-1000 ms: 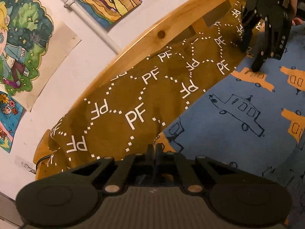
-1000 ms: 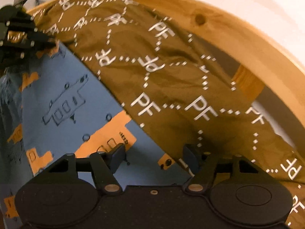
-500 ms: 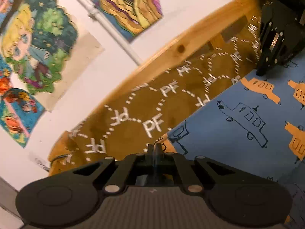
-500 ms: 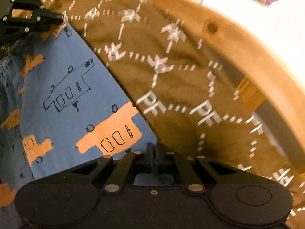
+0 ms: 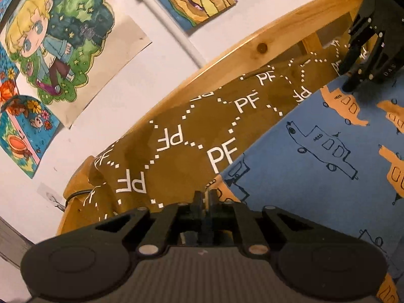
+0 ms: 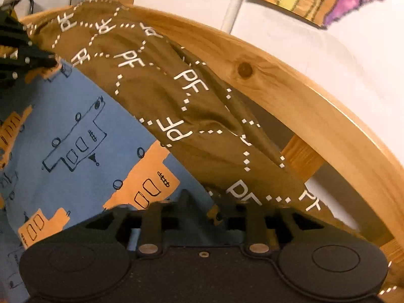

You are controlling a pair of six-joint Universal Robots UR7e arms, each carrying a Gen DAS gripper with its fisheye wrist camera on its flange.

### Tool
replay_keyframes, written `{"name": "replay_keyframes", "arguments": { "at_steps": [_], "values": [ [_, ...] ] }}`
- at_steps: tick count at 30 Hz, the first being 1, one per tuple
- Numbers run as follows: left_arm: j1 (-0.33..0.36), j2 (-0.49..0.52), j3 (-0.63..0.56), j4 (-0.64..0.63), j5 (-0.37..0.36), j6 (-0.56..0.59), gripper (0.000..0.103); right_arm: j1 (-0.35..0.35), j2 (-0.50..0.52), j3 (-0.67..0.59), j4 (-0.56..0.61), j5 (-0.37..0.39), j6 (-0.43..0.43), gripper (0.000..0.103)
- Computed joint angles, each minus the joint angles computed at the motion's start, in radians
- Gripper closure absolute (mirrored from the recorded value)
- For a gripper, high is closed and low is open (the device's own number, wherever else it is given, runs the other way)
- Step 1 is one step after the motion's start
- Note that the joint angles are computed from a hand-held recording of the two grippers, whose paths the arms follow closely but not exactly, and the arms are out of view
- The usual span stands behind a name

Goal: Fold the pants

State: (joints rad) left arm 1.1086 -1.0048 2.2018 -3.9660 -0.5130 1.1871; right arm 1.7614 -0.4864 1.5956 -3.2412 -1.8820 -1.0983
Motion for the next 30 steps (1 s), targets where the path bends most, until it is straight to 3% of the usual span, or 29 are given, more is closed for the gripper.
{"name": "replay_keyframes", "arguments": {
  "at_steps": [4,8,10,12,20,26,30],
  "values": [
    [0.009,-0.041,0.004,0.098,-0.011,-0.086,0.085,-0.01,-0.022,-0.026,0.073,0.02,0.06,0.051],
    [0.012,-0.058,0.004,0.171,-0.007,-0.121,0.086,-0.009,-0.027,-0.04,0.121,0.03,0.096,0.051],
    [0.014,-0.08,0.009,0.239,-0.015,-0.174,0.097,-0.002,-0.017,-0.043,0.131,0.011,0.085,0.06],
    [0.012,-0.096,0.013,0.284,-0.017,-0.219,0.103,0.008,-0.011,-0.032,0.123,-0.023,0.064,0.102],
    [-0.038,-0.104,0.083,0.089,-0.041,-0.086,0.103,0.017,-0.076,0.134,-0.092,0.041,-0.043,0.103],
    [-0.087,-0.171,0.231,-0.063,-0.143,0.035,0.103,0.022,-0.183,0.347,-0.297,0.103,-0.107,0.103],
    [-0.138,-0.223,0.346,-0.116,-0.174,0.042,0.103,0.022,-0.243,0.492,-0.398,0.127,-0.182,0.103]
  ]
}}
